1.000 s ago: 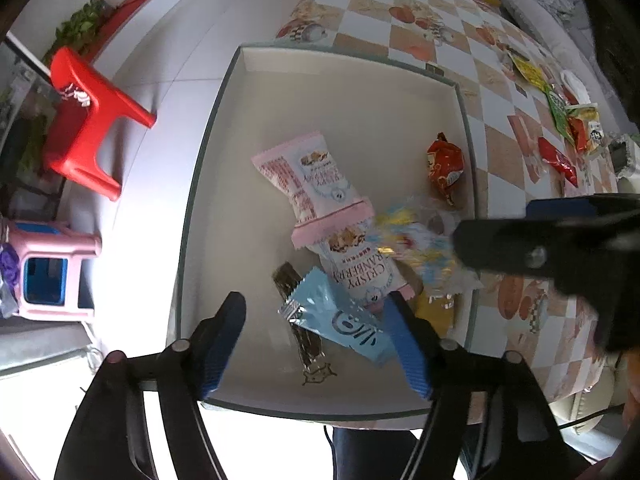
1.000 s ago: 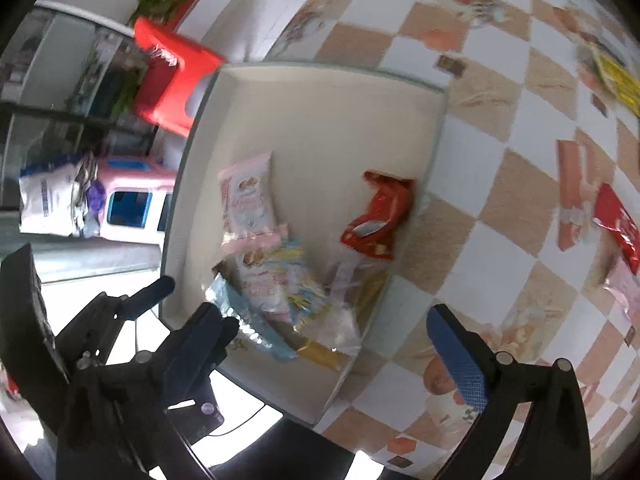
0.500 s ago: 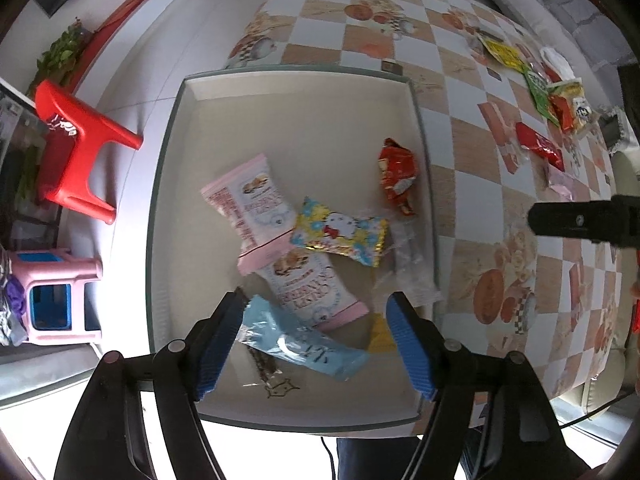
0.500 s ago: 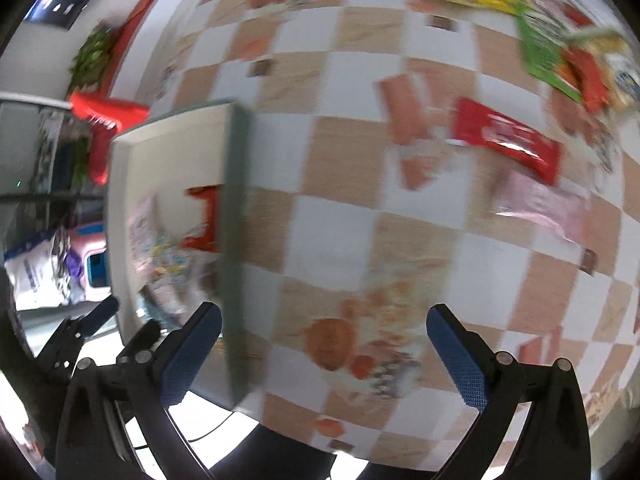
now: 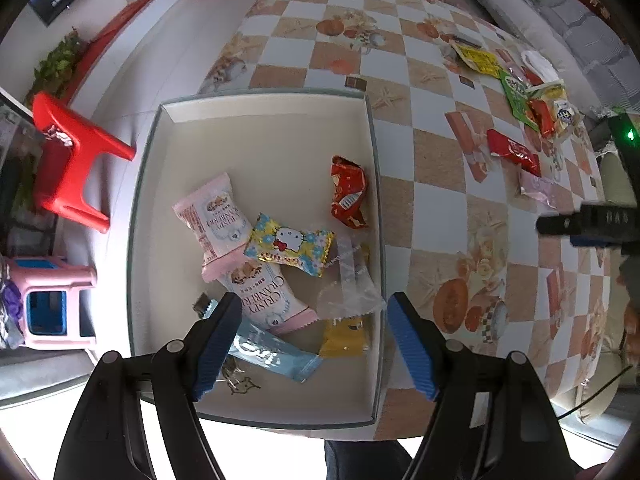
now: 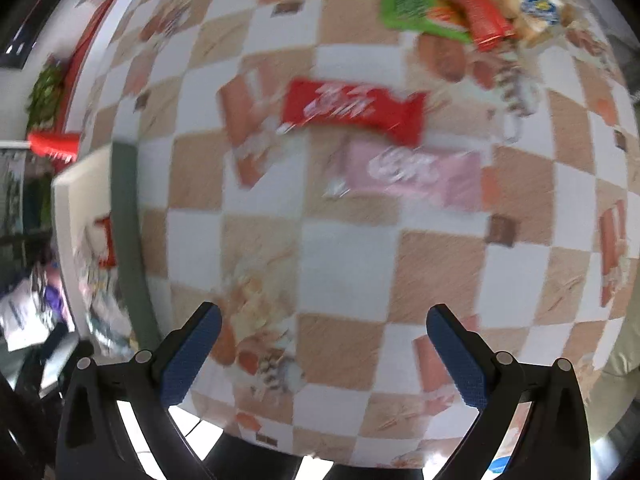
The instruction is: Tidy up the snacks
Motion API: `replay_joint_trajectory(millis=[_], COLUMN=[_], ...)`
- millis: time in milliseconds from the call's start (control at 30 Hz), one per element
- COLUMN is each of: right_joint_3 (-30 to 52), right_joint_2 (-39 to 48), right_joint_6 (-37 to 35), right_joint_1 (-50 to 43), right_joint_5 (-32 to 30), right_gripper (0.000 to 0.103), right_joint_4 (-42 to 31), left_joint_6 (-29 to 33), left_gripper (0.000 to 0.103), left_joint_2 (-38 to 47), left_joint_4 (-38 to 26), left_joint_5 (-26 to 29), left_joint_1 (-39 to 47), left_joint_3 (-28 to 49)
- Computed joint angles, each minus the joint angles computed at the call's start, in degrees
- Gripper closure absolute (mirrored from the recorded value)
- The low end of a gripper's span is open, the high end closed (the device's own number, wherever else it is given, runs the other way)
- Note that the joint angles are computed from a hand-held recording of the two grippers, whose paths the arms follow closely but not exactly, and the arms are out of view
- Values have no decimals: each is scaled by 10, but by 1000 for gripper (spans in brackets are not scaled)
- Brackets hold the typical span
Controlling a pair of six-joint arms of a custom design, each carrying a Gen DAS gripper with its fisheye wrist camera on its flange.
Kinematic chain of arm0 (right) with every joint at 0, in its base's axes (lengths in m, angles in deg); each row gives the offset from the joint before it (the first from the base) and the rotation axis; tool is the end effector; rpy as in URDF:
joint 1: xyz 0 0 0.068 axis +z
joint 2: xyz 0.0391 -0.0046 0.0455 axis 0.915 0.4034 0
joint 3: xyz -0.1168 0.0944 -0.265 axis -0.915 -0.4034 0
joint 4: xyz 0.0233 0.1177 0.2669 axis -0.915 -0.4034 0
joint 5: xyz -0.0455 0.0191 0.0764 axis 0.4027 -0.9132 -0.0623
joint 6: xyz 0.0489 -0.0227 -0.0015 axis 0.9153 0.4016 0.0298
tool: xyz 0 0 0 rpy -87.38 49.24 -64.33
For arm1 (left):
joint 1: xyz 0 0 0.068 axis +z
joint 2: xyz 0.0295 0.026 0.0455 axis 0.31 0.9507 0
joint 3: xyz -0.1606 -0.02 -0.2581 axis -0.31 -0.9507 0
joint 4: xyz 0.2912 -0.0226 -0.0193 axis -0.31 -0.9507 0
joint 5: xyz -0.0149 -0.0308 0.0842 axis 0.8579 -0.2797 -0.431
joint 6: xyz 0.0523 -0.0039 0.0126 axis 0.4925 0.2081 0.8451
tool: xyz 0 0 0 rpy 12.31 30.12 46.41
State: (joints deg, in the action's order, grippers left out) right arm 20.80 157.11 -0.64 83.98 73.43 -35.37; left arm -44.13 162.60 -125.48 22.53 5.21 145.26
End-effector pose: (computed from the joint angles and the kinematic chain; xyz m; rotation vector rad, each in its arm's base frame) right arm 0.2870 0.1016 0.1764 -0.7035 -2.9679 -0.4052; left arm 0.3603 -0.0835 0.1933 0.6453 2.8663 -0.0529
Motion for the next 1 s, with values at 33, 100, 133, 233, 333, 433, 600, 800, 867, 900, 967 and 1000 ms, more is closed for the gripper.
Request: replay_joint_trajectory(millis=[33,100,133,233,333,433,600,800,867,900,967,1000], right_joint_3=[3,9,11,48,103,142,192,251,260,265,274,278], right_joint_2=[1,1,-3,2,22,35,60,103,109,111,117,119], right_joint_6=[4,9,8,-3,-20,-27,-16,-4,-1,0,1,1], right_joint_1=[15,40,58,101,132,150,178,209,216,219,225,226], right_joint_5=[-6,-10,-6,19,47,69,95,117,120,120,123,124], right_gripper=[0,0,0,0,0,0,0,0,0,0,0,0], right_joint_4=[5,11,13,5,-13,-27,-40,-56,-59,-61,-65,-66], left_joint_6=[-1,-5,-9,-5,-2,-7,1,36,42,46,50,53], left_gripper=[21,20,18,0,0,0,0,0,0,0,0,0], left_joint_2=[-7,-29,-35,-41,-55,-62,-60,-68,-69,-71,-72,-72], left_joint_4=[7,23,26,19,38,38,16,14,12,12,12,11], left_joint_5=[-6,9,18,20,-11,-29,-19,-17,-14,-12,-10,-11], left_joint_1=[-1,8,13,20,17,24,53,77,83,89,95,98], left_joint_3=[-6,-18,-20,-14,-25,-26,-24,-37,-40,-42,-44,-45])
